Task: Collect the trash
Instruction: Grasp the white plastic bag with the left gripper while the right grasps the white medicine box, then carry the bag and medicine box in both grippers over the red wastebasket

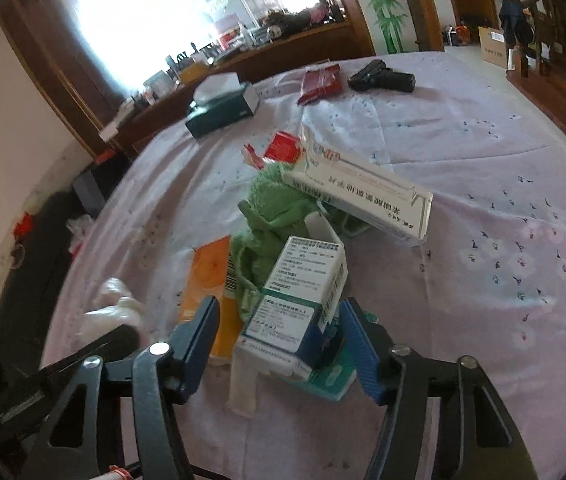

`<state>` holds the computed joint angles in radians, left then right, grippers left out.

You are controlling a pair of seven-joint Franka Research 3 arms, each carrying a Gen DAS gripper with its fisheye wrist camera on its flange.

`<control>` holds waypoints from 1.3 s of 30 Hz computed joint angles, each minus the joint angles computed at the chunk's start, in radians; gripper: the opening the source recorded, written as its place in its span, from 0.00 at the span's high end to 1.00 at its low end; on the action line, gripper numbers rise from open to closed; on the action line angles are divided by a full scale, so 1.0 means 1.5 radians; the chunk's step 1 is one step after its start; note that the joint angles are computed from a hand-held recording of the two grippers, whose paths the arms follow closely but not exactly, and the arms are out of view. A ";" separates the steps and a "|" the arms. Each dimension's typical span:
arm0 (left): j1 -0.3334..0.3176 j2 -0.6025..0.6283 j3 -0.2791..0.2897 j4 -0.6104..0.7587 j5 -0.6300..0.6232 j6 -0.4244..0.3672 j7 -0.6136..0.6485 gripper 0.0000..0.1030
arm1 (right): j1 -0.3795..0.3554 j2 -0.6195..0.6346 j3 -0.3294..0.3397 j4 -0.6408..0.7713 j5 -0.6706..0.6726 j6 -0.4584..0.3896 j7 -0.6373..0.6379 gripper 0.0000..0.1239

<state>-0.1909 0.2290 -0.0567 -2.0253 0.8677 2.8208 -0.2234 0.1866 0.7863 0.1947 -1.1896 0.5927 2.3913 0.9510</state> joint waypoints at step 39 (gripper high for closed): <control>-0.163 0.122 -0.060 0.268 -0.051 -0.051 0.237 0.57 | -0.155 -0.402 -0.116 -0.479 0.499 0.029 -0.405 0.67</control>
<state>-0.4348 0.4127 -0.1466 -1.6233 0.7909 2.7443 0.1323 -0.0462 0.1833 0.0206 -1.9083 1.3416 2.4353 0.3438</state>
